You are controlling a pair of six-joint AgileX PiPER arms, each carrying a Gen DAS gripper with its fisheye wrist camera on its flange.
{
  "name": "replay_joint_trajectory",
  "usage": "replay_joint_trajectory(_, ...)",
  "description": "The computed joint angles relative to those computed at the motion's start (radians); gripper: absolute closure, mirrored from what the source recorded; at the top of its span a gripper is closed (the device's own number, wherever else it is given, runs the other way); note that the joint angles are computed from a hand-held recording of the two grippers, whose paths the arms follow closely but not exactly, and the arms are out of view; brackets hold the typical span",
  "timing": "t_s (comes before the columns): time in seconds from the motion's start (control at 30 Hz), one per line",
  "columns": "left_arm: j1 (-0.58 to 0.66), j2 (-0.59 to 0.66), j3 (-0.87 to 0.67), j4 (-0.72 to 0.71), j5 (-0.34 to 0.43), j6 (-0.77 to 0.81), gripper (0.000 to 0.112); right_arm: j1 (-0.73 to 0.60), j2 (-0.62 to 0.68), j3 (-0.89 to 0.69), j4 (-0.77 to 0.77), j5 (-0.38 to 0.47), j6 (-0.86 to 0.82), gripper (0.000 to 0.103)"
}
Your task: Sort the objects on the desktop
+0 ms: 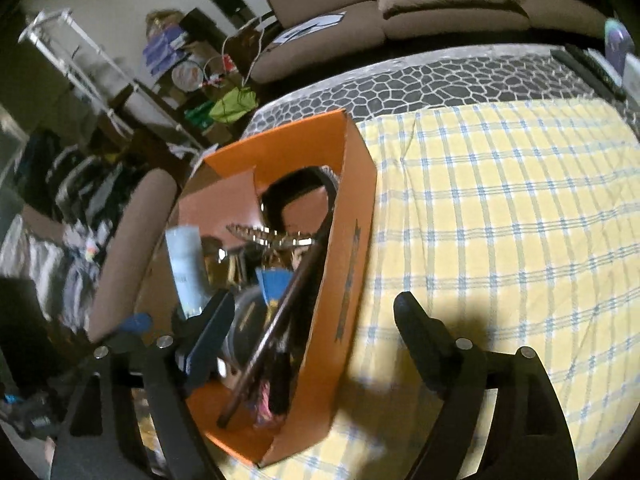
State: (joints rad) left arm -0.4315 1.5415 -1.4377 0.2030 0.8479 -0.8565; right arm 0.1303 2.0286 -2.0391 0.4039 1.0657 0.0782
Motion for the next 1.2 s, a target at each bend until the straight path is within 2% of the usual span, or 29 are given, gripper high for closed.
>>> replay_joint_trajectory(0.17, -0.095, -0.065, 0.097, 0.162, 0.042, -0.123, 0.018, 0.031, -0.113, 0.175, -0.077, -0.080, -0.008, 0.018)
replay_joint_trajectory(0.23, -0.111, -0.090, 0.139, 0.160, 0.036, -0.124, 0.018, 0.036, -0.157, 0.246, -0.087, -0.115, -0.004, 0.018)
replay_joint_trajectory(0.4, -0.225, -0.143, 0.217, 0.326, 0.077, -0.282, 0.012, 0.068, -0.277, 0.429, -0.185, -0.213, 0.046, 0.018)
replay_joint_trajectory(0.6, -0.317, -0.142, 0.248, 0.406, 0.096, -0.376, 0.010, 0.080, -0.399, 0.639, -0.287, -0.335, 0.148, 0.016)
replay_joint_trajectory(0.73, -0.337, -0.108, 0.236, 0.427, 0.097, -0.389, 0.010, 0.081, -0.420, 0.687, -0.334, -0.348, 0.201, 0.016)
replay_joint_trajectory(0.9, -0.347, -0.059, 0.224, 0.445, 0.114, -0.414, 0.010, 0.104, -0.428, 0.745, -0.463, -0.366, 0.296, 0.016)
replay_joint_trajectory(1.2, -0.332, 0.010, 0.197, 0.437, 0.100, -0.427, 0.010, 0.100, -0.408, 0.776, -0.481, -0.372, 0.320, 0.016)
